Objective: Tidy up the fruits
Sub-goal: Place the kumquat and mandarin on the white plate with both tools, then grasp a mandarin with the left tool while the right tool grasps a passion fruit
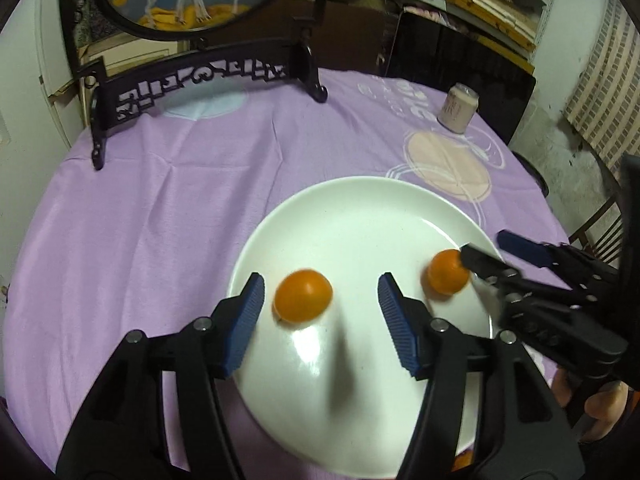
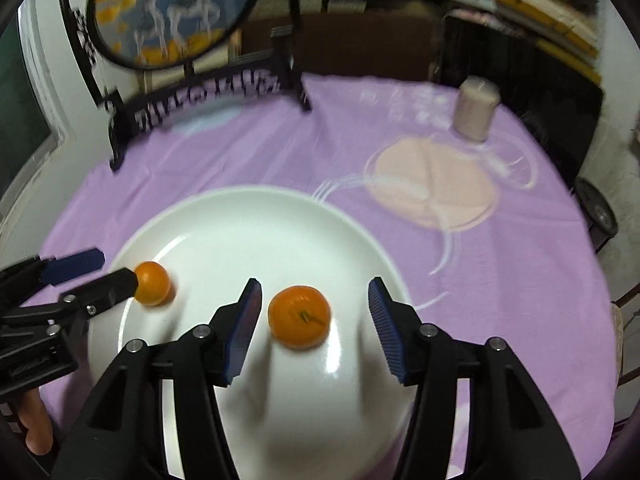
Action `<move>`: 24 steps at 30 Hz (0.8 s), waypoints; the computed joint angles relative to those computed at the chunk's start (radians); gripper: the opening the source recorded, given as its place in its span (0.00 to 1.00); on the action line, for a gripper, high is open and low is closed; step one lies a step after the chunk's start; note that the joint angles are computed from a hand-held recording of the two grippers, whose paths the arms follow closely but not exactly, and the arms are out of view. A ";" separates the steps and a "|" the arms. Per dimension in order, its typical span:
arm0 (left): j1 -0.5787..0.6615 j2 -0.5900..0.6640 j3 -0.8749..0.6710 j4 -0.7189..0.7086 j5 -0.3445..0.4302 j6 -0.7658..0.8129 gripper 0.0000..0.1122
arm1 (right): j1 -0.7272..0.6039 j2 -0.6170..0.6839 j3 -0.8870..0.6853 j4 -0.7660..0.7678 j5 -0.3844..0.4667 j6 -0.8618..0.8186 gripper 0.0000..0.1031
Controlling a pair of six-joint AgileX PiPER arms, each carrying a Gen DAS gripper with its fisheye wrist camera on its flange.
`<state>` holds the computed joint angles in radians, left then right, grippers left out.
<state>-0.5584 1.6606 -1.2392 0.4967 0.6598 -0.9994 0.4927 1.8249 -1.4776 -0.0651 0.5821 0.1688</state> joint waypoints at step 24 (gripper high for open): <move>-0.960 -0.487 0.639 0.306 0.450 -1.028 0.70 | 0.376 -0.831 0.870 -0.221 0.004 0.416 0.58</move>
<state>-1.5180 1.1740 -0.6003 0.8025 1.1099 -2.0276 0.8689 0.9937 -0.6074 -0.2861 0.5863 0.5846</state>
